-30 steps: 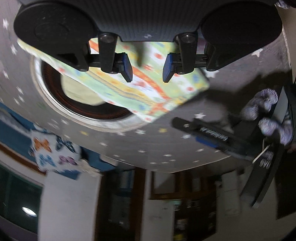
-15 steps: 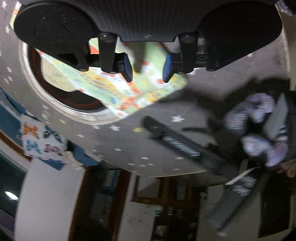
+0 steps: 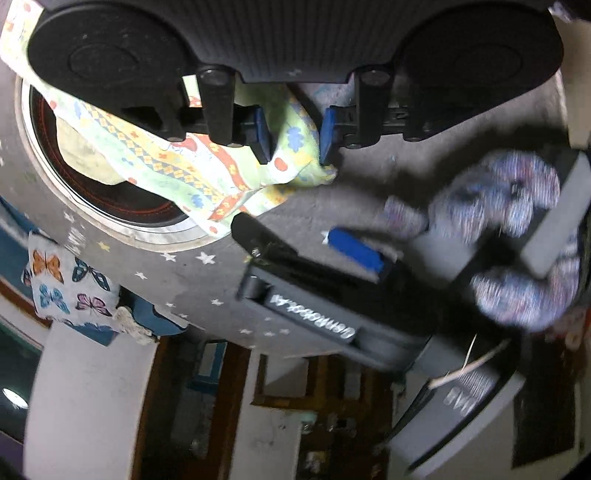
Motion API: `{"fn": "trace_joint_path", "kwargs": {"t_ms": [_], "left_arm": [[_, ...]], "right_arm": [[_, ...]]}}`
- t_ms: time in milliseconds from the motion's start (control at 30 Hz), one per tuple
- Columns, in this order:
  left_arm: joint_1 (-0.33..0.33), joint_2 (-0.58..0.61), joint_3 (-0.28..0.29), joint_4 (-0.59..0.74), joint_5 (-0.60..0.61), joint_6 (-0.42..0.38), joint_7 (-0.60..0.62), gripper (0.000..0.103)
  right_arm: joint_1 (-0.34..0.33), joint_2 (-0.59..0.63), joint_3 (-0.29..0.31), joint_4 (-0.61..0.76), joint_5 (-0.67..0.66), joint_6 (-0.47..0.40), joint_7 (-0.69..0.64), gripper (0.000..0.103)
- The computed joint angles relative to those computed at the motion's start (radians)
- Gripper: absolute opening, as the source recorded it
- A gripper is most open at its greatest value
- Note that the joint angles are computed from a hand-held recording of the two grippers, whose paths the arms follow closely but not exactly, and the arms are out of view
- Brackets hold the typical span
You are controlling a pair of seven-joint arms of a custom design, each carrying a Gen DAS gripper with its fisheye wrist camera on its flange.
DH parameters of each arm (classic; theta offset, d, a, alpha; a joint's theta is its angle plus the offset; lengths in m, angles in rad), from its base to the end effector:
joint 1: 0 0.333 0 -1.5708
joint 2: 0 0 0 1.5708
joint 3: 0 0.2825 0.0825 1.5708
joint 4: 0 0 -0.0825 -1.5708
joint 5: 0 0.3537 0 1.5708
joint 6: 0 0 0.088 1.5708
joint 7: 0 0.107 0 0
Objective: Fold clothes
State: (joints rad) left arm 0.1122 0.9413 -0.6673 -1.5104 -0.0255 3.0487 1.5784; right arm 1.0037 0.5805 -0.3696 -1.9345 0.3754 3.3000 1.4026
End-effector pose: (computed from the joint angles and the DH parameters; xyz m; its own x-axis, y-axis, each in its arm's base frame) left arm 0.6644 -0.2601 0.2660 -0.2607 -0.8186 0.5118 -0.8248 -0.0867 -0.5588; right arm 0.5166 0.3668 0.2965 0.4847 -0.8701 0.0897 -0.5520 -0.3838 -0.7403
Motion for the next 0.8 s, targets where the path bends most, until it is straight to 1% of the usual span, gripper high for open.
{"fn": "trace_joint_path", "kwargs": {"t_ms": [67, 167, 200, 233, 267, 333, 367, 400, 433, 467, 500, 533, 567, 633, 667, 733, 800], "left_arm": [[0.028, 0.011, -0.042, -0.005, -0.021, -0.011, -0.004, 0.103], [0.091, 0.056, -0.142, 0.006, -0.078, -0.067, 0.011, 0.102], [0.106, 0.072, -0.169, 0.013, -0.103, -0.085, 0.018, 0.100], [0.116, 0.086, -0.191, 0.018, -0.128, -0.101, 0.026, 0.097], [0.123, 0.098, -0.209, 0.021, -0.150, -0.110, 0.036, 0.091], [0.131, 0.121, -0.236, 0.030, -0.190, -0.125, 0.060, 0.079], [0.130, 0.129, -0.242, 0.037, -0.208, -0.134, 0.066, 0.068], [0.129, 0.138, -0.247, 0.044, -0.227, -0.143, 0.073, 0.052], [0.127, 0.144, -0.248, 0.049, -0.242, -0.148, 0.082, 0.042], [0.123, 0.145, -0.245, 0.051, -0.255, -0.150, 0.090, 0.028], [0.119, 0.143, -0.241, 0.051, -0.266, -0.149, 0.099, 0.022], [0.116, 0.138, -0.235, 0.048, -0.275, -0.146, 0.111, 0.020], [0.111, 0.130, -0.227, 0.044, -0.282, -0.143, 0.122, 0.016], [0.101, 0.113, -0.209, 0.035, -0.293, -0.135, 0.137, 0.014], [0.099, 0.107, -0.205, 0.029, -0.298, -0.129, 0.144, 0.013], [0.096, 0.098, -0.197, 0.020, -0.306, -0.117, 0.152, 0.013], [0.089, 0.096, -0.188, 0.020, -0.310, -0.112, 0.155, 0.013]], "right_arm": [[-0.034, -0.022, 0.038, -0.017, 0.010, 0.025, 0.003, 0.025], [-0.106, -0.068, 0.118, -0.054, 0.030, 0.069, -0.015, 0.024], [-0.122, -0.076, 0.138, -0.061, 0.039, 0.079, -0.025, 0.024], [-0.155, -0.089, 0.173, -0.073, 0.042, 0.093, -0.034, 0.024], [-0.171, -0.096, 0.193, -0.080, 0.050, 0.101, -0.043, 0.024], [-0.224, -0.110, 0.252, -0.097, 0.053, 0.121, -0.060, 0.024], [-0.245, -0.115, 0.277, -0.105, 0.055, 0.129, -0.069, 0.024], [-0.257, -0.117, 0.293, -0.110, 0.060, 0.136, -0.080, 0.024], [-0.266, -0.118, 0.306, -0.114, 0.068, 0.143, -0.091, 0.024], [-0.275, -0.119, 0.319, -0.118, 0.076, 0.150, -0.101, 0.024], [-0.292, -0.120, 0.338, -0.122, 0.081, 0.158, -0.106, 0.024], [-0.320, -0.125, 0.365, -0.130, 0.078, 0.163, -0.108, 0.026], [-0.353, -0.135, 0.399, -0.149, 0.071, 0.179, -0.102, 0.027], [-0.418, -0.155, 0.462, -0.186, 0.050, 0.209, -0.080, 0.027], [-0.425, -0.168, 0.469, -0.206, 0.056, 0.222, -0.076, 0.028], [-0.417, -0.197, 0.461, -0.254, 0.091, 0.253, -0.080, 0.027], [-0.363, -0.217, 0.403, -0.280, 0.199, 0.267, -0.127, 0.028]]}}
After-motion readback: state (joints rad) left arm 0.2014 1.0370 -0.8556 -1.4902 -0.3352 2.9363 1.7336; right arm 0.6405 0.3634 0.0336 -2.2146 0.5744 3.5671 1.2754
